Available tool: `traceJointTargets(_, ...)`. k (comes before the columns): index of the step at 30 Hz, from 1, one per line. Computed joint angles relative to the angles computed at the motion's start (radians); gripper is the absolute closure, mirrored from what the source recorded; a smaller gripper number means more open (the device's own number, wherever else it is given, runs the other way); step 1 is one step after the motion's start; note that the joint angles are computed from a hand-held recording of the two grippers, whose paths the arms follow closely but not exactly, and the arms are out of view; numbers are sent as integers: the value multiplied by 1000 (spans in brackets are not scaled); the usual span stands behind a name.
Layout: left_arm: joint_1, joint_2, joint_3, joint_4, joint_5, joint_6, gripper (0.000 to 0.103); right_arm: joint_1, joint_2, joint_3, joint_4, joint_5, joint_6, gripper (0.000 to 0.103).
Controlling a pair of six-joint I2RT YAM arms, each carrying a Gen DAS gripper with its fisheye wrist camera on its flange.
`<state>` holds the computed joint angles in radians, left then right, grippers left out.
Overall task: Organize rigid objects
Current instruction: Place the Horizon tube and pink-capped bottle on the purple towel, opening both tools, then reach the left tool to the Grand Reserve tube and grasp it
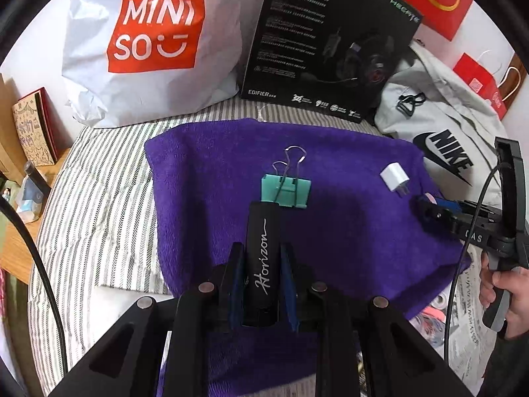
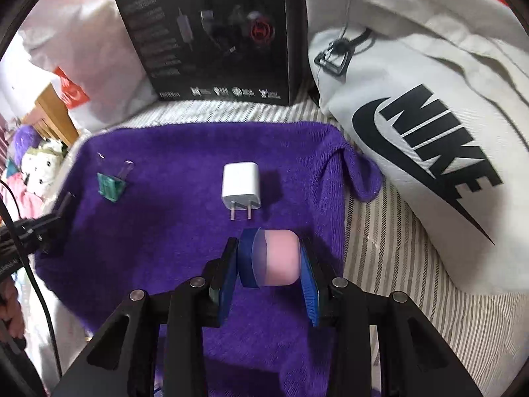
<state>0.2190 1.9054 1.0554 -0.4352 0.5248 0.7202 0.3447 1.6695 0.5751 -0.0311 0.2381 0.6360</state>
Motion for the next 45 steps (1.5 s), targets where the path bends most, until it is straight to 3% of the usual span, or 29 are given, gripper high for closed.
traceJointTargets(10,-66,45,-25,110,-89,-41,82,16,105,43,28,30,-39,67)
traceJointTargets(20,-112,6,-106,215,-162,-42,80,31,113,48,28,49,-60,65)
traceJointTargets(24,-103,5,-110,185,-133,-22,60,40,81,42,-12,5,-59,55)
traceJointTargets(27,-98,-22,-154,204,-133,-8,55,92,18,7,-45,18,2,47)
traceJointTargets(33,-42,-92,-191,149,-123,-3,55,223,-188,-100,-127,48,181,45)
traceJointTargets(40,124,-337,-337,19,-7,177,55,527,-437,-152,-371,186,500,43)
traceJointTargets(43,172,-383,-390,-52,15,266,55,667,-442,-129,-471,259,646,39)
traceJointTargets(45,177,-400,-445,-30,-6,285,55,765,-421,-111,-529,291,767,39)
